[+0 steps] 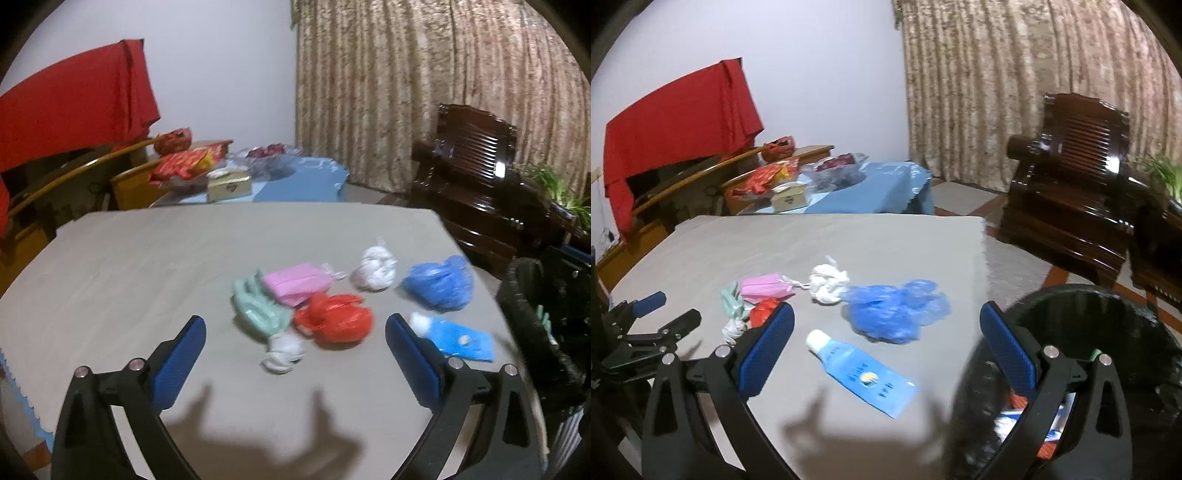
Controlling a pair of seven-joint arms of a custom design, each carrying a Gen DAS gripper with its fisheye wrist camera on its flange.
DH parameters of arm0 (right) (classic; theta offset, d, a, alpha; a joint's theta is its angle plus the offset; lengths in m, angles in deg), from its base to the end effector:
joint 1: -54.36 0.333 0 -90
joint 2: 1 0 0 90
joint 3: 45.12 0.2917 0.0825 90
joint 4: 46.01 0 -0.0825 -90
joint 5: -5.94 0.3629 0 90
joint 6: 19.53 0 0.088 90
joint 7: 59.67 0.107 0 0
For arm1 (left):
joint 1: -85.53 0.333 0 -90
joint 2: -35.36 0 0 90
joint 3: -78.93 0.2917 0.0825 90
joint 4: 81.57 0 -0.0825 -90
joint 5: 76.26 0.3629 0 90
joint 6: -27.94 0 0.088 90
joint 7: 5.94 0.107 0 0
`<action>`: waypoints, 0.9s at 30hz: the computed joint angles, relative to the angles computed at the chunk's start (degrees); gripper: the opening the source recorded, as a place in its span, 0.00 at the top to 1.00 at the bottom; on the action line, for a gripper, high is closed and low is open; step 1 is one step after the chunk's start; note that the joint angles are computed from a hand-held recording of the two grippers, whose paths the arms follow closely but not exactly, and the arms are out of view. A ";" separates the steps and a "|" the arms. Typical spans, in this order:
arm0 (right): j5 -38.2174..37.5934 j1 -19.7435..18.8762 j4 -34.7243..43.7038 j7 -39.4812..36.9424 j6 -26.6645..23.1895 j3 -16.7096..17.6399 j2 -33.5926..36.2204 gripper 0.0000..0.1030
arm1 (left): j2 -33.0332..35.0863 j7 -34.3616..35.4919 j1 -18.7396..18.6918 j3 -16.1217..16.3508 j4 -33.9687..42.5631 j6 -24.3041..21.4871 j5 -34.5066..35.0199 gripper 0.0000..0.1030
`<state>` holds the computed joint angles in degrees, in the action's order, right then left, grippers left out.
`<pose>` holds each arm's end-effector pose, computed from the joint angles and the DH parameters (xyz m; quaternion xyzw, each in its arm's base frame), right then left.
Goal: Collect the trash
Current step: 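Return both tools to the table above the remaining trash, then grasp the green glove with the left tool while the right tool grasps the red plastic bag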
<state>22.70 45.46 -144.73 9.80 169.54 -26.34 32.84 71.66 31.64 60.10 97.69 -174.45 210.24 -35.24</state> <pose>0.6875 0.0460 0.3670 -0.6394 0.5990 -0.2868 0.3874 0.6740 -0.1860 0.3485 -0.6004 0.6559 -0.3320 0.3148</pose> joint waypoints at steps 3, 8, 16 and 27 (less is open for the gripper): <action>0.03 3.65 4.46 0.29 -2.58 -2.89 2.79 0.05 | 1.44 1.97 3.10 -3.11 1.58 -1.96 -1.39 0.09; 1.58 8.57 10.78 0.55 -6.50 -7.18 6.98 0.05 | 6.23 8.44 9.88 -11.11 8.00 -6.82 -5.21 0.13; 2.99 12.27 16.46 0.60 -10.73 -11.45 10.86 0.05 | 15.15 20.35 15.88 -20.49 20.36 -15.42 -13.93 0.23; 2.49 14.57 22.49 0.77 -13.34 -12.71 14.66 0.05 | 17.55 35.35 21.51 -29.59 22.14 -16.43 -27.32 0.66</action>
